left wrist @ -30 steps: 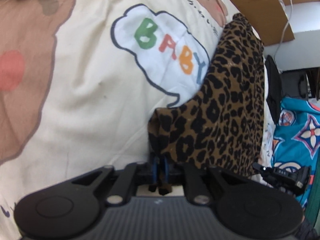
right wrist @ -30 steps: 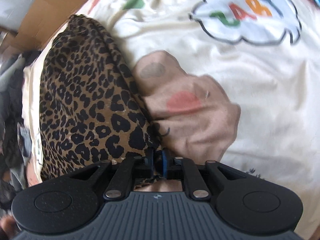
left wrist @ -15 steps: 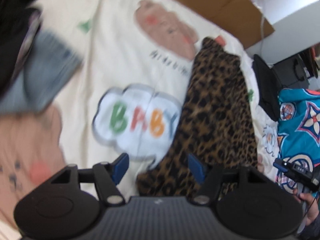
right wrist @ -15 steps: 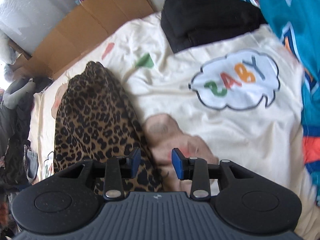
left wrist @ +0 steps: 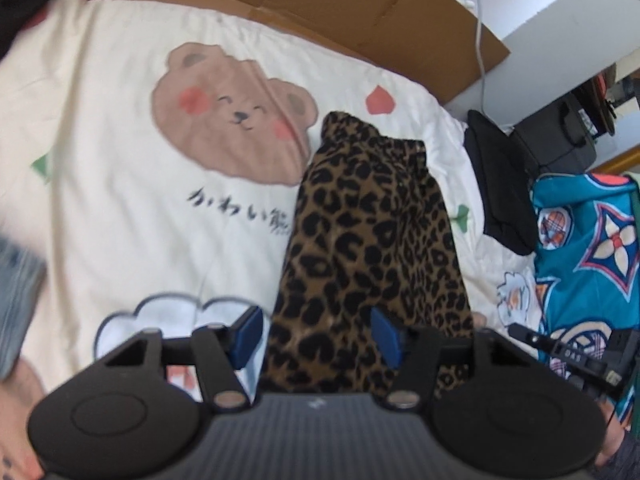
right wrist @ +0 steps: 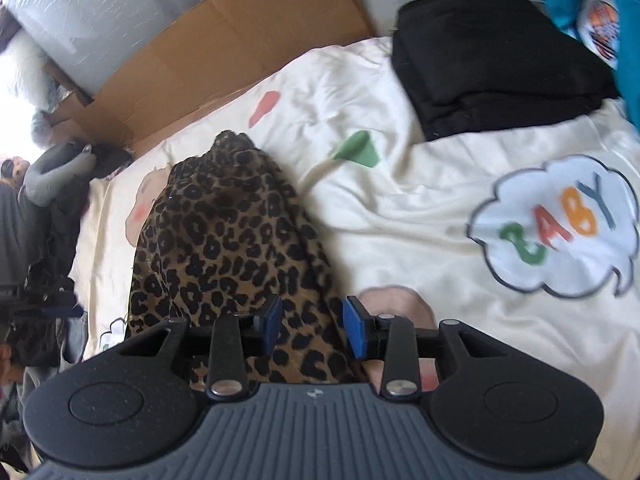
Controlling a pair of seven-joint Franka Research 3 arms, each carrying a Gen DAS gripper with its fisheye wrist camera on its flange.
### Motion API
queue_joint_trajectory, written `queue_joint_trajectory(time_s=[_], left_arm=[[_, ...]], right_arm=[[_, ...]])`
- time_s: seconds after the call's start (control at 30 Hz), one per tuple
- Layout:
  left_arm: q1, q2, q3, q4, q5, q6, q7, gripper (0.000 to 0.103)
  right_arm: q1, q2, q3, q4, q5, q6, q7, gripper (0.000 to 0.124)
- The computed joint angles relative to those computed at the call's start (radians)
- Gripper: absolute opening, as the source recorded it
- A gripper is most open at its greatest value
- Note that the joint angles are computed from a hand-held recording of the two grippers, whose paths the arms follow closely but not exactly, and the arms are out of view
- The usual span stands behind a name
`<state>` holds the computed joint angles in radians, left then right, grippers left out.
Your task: Fold clothes
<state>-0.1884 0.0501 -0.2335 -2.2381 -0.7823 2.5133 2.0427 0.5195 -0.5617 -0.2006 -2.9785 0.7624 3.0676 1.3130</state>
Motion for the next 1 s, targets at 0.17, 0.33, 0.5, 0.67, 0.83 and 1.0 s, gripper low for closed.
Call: queue_joint_trajectory(time_s=[0.17, 0.33, 0.5, 0.67, 0.83, 1.0], left_arm=[[0.003, 0.090, -0.030, 0.065, -0.005, 0.027, 0.022, 0.057], [0.018, 0.132, -0.071, 0.075, -0.082, 0.069, 0.112, 0.038], [0.026, 0.165, -0.099, 0.098, -0.111, 0.081, 0.183, 0.035], [0.032, 0.201, -0.115, 0.117, -0.102, 0.082, 0.216, 0.031], [0.042, 0.229, -0.125, 0.144, -0.049, 0.049, 0.217, 0.024], [0.057, 0.240, -0.138, 0.180, -0.067, 0.050, 0.242, 0.024]], right_arm=[[0.047, 0.091, -0.017, 0.046, -0.006, 0.018, -0.061, 0.040], [0.117, 0.184, -0.051, 0.065, 0.043, 0.131, -0.039, 0.037], [0.294, 0.202, -0.235, 0.085, -0.030, 0.167, -0.110, 0.038], [0.452, 0.223, -0.394, 0.108, -0.141, 0.213, -0.141, 0.038], [0.522, 0.299, -0.482, 0.198, -0.171, 0.091, -0.164, 0.022], [0.397, 0.360, -0.375, 0.222, -0.183, 0.030, -0.159, 0.001]])
